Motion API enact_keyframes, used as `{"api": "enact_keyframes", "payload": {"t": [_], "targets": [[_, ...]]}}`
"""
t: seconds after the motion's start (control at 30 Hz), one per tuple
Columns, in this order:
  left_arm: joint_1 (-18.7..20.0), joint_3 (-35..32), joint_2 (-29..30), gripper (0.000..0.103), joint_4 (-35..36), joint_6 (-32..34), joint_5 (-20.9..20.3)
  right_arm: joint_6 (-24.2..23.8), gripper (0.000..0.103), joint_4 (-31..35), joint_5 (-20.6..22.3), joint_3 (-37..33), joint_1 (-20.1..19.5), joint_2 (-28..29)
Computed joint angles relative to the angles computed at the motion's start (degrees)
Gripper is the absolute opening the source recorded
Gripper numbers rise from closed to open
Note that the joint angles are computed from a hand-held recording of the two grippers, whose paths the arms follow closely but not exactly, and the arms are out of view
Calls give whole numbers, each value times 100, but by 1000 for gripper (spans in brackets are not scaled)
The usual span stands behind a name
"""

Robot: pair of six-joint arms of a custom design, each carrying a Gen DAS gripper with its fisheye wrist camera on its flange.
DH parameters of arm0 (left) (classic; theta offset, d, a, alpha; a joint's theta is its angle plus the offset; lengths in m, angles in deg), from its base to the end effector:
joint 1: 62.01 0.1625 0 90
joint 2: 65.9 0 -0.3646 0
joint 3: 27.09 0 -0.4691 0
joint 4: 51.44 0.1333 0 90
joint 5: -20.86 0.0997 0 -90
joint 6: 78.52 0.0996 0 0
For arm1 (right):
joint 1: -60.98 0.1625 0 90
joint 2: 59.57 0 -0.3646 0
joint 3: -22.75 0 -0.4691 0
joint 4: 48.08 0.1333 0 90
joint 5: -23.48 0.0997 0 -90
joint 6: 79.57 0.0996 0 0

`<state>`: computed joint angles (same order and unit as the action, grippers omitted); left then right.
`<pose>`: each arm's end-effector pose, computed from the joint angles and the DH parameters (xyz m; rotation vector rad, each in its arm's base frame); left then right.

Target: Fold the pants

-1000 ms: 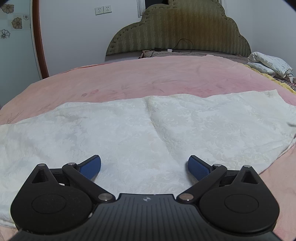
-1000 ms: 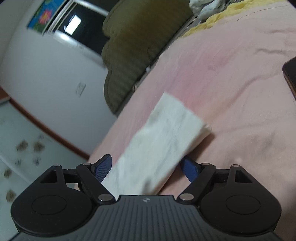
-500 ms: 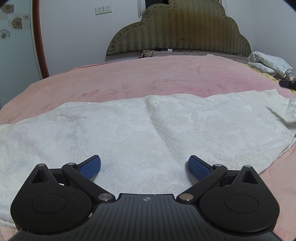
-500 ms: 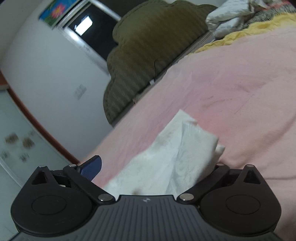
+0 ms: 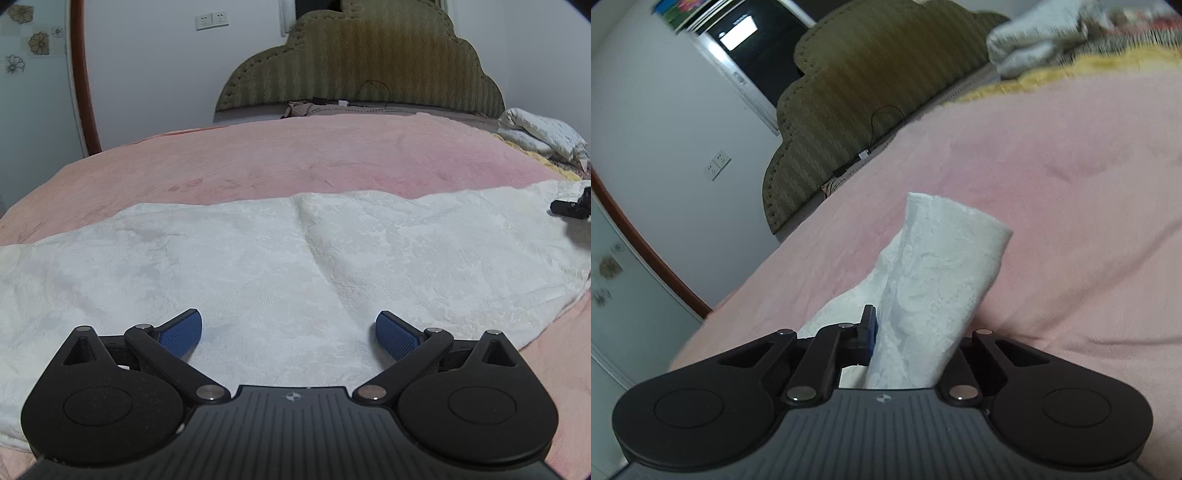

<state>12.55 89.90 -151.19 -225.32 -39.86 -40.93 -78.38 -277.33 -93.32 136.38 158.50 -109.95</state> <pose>0.0249 -0.5874 0.3043 0.7980 2.1883 -0.9920 0.1601 -0.5377 0.0997 -0.2899 -2.2383 1.7687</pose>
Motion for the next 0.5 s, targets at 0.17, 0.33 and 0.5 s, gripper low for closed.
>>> {"api": "enact_keyframes", "payload": {"t": [0.17,0.33,0.5], "targets": [[235,-189,-239,95,224,-771,-709,-2250,9,-74,-726,-694,853,617],[607,-924,-396,95,2121,-2410,-2401,-2497,9,544,-321,-1037,1261,969],[955,-1725,55,97,3609,-3366,-4317,-2443,9,703,-191,-1203,1462,1292]]}}
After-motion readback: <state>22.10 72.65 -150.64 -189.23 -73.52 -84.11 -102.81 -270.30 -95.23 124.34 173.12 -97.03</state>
